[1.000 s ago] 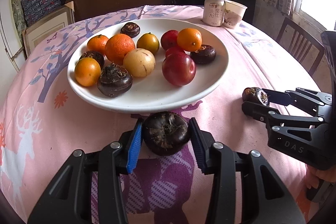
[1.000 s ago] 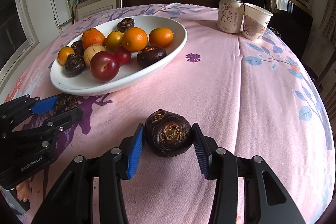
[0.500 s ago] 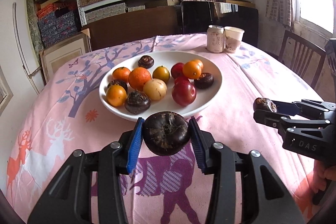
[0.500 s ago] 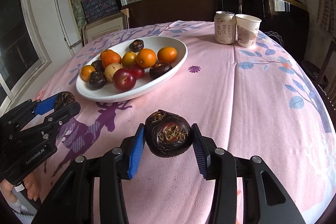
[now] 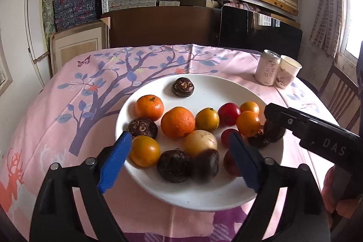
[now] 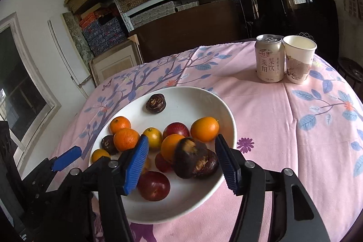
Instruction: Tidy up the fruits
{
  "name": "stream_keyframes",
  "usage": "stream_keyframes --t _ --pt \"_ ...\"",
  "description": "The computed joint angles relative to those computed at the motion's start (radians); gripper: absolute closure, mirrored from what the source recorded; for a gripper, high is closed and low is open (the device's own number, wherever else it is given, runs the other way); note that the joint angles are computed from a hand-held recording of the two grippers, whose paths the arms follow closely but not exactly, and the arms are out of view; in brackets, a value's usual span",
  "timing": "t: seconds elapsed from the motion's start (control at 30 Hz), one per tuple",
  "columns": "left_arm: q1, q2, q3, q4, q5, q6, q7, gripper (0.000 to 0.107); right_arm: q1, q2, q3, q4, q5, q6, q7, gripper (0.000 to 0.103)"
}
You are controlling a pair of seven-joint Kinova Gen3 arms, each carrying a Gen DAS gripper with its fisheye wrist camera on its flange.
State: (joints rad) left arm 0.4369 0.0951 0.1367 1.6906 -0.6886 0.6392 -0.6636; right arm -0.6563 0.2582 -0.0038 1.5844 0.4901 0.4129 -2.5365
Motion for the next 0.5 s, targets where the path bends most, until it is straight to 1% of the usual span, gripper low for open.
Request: stream_keyframes --t 0.03,0.1,0.13,0.17,0.23,0.3,0.33,0.37,0.43,0.47,0.5 --pt "-0.001 0.002 0.001 -0.002 0.004 0.007 -0.008 0.023 -0.021 -0.004 0.015 0.003 0.024 0.018 -0.005 0.041" --pt "-0.007 -0.003 0.002 0.004 0.032 0.007 -0.022 0.021 -0.070 -0.017 0.042 0.021 0.105 0.044 -0.064 0.039" --pt "-0.008 -0.011 0.003 0.014 0.041 0.003 -0.023 0.018 -0.116 -0.023 0.076 0.038 0.145 0.050 -0.105 0.034" --pt "-0.007 -0.020 0.006 0.027 0.041 0.000 -0.022 0.015 -0.162 -0.032 0.111 0.055 0.186 0.059 -0.143 0.031" --pt "0.006 -0.035 0.017 0.048 0.001 0.015 0.014 0.009 -0.255 -0.053 0.175 0.085 0.267 0.101 -0.211 0.028" --pt "0.018 -0.051 0.032 0.067 -0.046 0.034 0.065 0.009 -0.347 -0.079 0.230 0.114 0.349 0.159 -0.269 0.019" --pt "0.019 -0.061 0.040 0.078 -0.060 0.036 0.082 0.009 -0.394 -0.095 0.256 0.132 0.389 0.183 -0.302 0.009" --pt "0.018 -0.072 0.049 0.089 -0.069 0.038 0.095 0.009 -0.440 -0.112 0.277 0.148 0.430 0.214 -0.342 0.004" --pt "0.017 -0.088 0.070 0.101 -0.077 0.059 0.108 0.009 -0.533 -0.140 0.326 0.190 0.511 0.257 -0.421 0.003" --pt "0.017 -0.095 0.080 0.108 -0.084 0.070 0.119 0.009 -0.561 -0.152 0.335 0.214 0.552 0.267 -0.459 0.003" --pt "0.016 -0.106 0.090 0.119 -0.092 0.072 0.135 0.009 -0.571 -0.163 0.329 0.234 0.581 0.273 -0.486 0.003"
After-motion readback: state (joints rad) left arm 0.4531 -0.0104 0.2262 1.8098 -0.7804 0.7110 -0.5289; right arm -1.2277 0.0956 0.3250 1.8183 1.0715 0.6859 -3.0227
